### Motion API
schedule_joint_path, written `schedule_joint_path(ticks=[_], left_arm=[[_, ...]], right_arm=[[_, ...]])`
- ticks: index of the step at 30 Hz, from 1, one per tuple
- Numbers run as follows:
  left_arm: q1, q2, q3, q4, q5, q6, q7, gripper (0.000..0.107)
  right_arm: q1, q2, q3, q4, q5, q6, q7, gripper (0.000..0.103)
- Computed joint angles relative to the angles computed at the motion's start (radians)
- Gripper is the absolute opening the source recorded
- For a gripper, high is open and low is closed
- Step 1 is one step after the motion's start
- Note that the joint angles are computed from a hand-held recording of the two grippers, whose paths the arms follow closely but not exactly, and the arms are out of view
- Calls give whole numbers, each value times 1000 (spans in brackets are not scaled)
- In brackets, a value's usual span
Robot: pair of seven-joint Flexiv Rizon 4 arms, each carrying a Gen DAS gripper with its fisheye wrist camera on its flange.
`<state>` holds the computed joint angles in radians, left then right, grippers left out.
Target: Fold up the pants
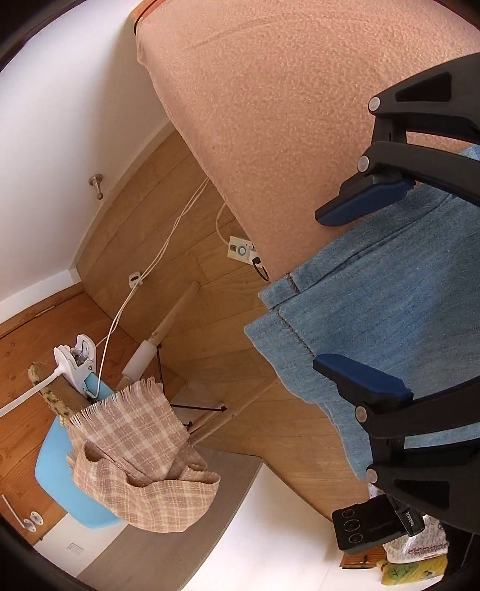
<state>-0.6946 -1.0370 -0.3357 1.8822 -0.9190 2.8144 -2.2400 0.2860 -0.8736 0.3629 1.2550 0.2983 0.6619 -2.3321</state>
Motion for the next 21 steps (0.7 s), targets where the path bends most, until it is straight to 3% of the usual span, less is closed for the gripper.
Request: schedule_joint_path(ticks=[3, 6, 7, 10, 12, 15, 16, 21], left_arm=[[-26, 19, 9, -18, -48, -19, 109, 15], [-24, 26, 5, -16, -53, -17, 119, 14], [-25, 29, 5, -16, -57, -16, 126, 13], [-44, 37, 6, -30, -103, -5, 192, 12], [-49, 41, -6, -42, -154, -20, 261, 12], [-8, 33, -19, 2, -89, -37, 133, 12], [-4, 35, -19, 11, -86, -48, 122, 12], [-28, 53, -2, -1, -134, -84, 187, 12]], right_arm=[[9, 13, -5, 23, -19, 1, -18, 33], [23, 45, -19, 85, -39, 91, -22, 9], [11, 51, -6, 86, -30, 91, -24, 5], [-49, 69, 52, 71, 42, 78, -69, 4], [-40, 83, 39, 80, 46, 101, -76, 4], [-32, 121, 12, 103, 15, 89, -70, 17], [-58, 141, 22, 112, 31, 83, -93, 34], [-197, 278, 8, 198, 106, 58, -215, 35]])
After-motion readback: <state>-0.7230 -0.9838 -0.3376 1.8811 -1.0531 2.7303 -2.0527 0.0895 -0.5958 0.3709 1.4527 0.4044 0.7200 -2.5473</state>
